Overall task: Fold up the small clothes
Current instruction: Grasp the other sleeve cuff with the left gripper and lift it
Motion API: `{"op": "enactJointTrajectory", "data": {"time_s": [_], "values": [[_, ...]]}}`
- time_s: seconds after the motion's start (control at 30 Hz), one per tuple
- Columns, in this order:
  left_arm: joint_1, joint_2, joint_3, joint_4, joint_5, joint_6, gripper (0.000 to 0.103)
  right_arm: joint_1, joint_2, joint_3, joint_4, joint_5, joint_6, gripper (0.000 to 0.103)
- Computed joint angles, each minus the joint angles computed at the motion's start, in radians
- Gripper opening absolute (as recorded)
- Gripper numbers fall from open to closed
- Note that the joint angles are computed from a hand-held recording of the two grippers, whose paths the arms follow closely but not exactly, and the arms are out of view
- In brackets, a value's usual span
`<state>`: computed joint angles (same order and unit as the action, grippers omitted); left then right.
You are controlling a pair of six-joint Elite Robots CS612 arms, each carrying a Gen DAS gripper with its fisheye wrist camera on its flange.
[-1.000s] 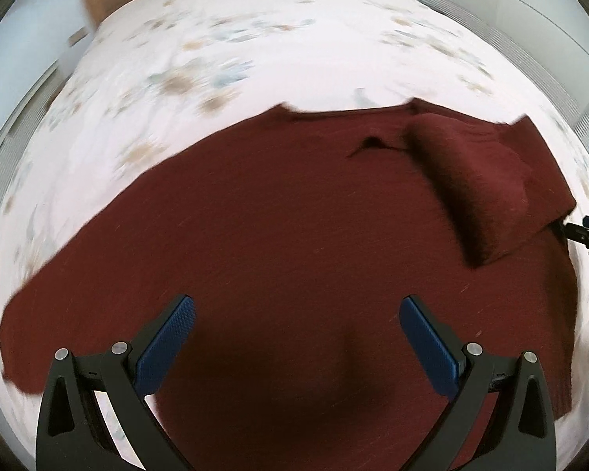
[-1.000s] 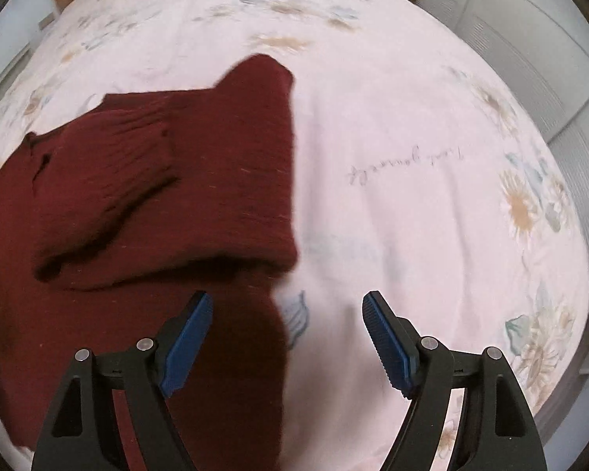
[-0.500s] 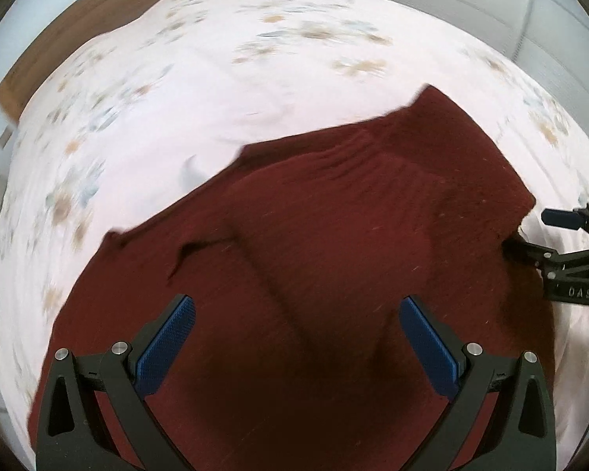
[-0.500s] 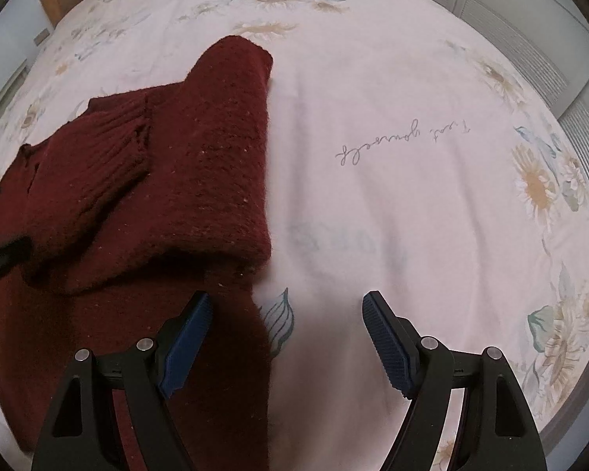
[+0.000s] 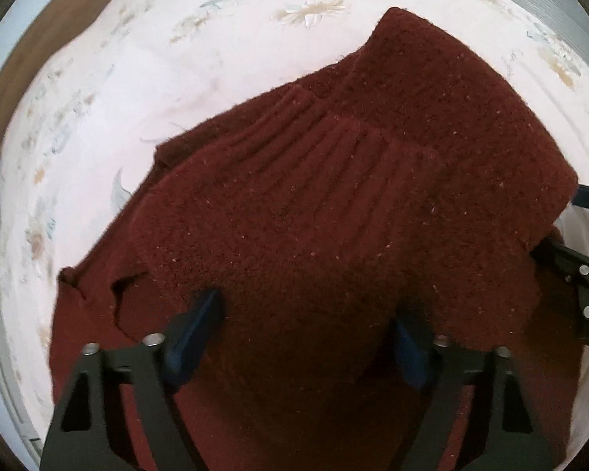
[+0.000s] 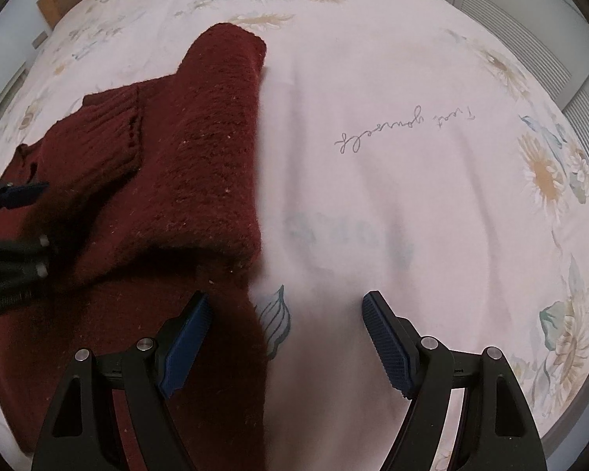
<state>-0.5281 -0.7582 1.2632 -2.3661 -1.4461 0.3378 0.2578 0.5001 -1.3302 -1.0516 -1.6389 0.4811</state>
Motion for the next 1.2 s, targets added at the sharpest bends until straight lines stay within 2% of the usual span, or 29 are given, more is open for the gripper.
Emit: {"op": "enactJointTrajectory", "data": {"time_s": [0.03, 0.1, 0.13, 0.2, 0.33, 0.4, 0.43, 0.47, 0.53, 0.57, 0.7, 0.8, 0.83, 0.93, 1.13, 1.2], "values": [[0.001, 0.003, -0.003, -0.002, 0.007, -0.002, 0.056, 0.000, -0.001, 0.003, -0.002, -0.002, -0.001, 0.080], [0.004, 0.006, -0.003, -0.027, 0.034, 0.006, 0.020, 0.002, -0.004, 0.008, -0.005, -0.007, -0.003, 0.080], [0.005, 0.006, -0.003, -0.038, 0.043, 0.010, 0.016, 0.002, -0.006, 0.012, -0.008, -0.010, -0.004, 0.080], [0.016, 0.005, -0.010, -0.040, 0.020, 0.007, 0.015, 0.003, -0.011, 0.023, -0.018, -0.014, -0.015, 0.080], [0.050, -0.011, 0.000, -0.093, -0.015, -0.027, 0.014, 0.005, -0.017, 0.041, -0.063, -0.009, -0.027, 0.080], [0.070, -0.023, 0.010, -0.117, -0.038, -0.066, 0.014, 0.008, -0.026, 0.063, -0.082, -0.015, -0.040, 0.075], [0.080, -0.033, 0.025, -0.133, -0.051, -0.087, 0.014, 0.011, -0.033, 0.075, -0.083, -0.028, -0.047, 0.061], [0.090, -0.038, 0.029, -0.144, -0.059, -0.105, 0.014, 0.015, -0.039, 0.088, -0.084, -0.046, -0.056, 0.039], [0.113, -0.043, 0.035, -0.168, -0.063, -0.135, 0.014, 0.014, -0.039, 0.095, -0.101, -0.016, -0.066, 0.022], [0.122, -0.046, 0.041, -0.181, -0.061, -0.147, 0.013, 0.014, -0.039, 0.099, -0.105, -0.001, -0.067, 0.018], [0.171, -0.047, 0.041, -0.198, -0.063, -0.228, 0.013, 0.026, -0.042, 0.114, -0.100, -0.028, -0.075, 0.018], [0.181, -0.041, 0.028, -0.156, -0.057, -0.293, 0.014, 0.030, -0.046, 0.124, -0.096, -0.031, -0.075, 0.018], [0.174, -0.052, 0.041, -0.135, -0.049, -0.319, 0.014, 0.031, -0.049, 0.128, -0.090, -0.033, -0.084, 0.018], [0.192, -0.047, 0.059, -0.094, -0.066, -0.357, 0.015, 0.036, -0.059, 0.146, -0.082, -0.036, -0.091, 0.018], [0.201, -0.039, 0.063, -0.099, -0.080, -0.402, 0.025, 0.035, -0.061, 0.148, -0.076, -0.024, -0.069, 0.021], [0.207, -0.040, 0.057, -0.085, -0.080, -0.425, 0.036, 0.034, -0.062, 0.146, -0.070, -0.025, -0.068, 0.024]]}}
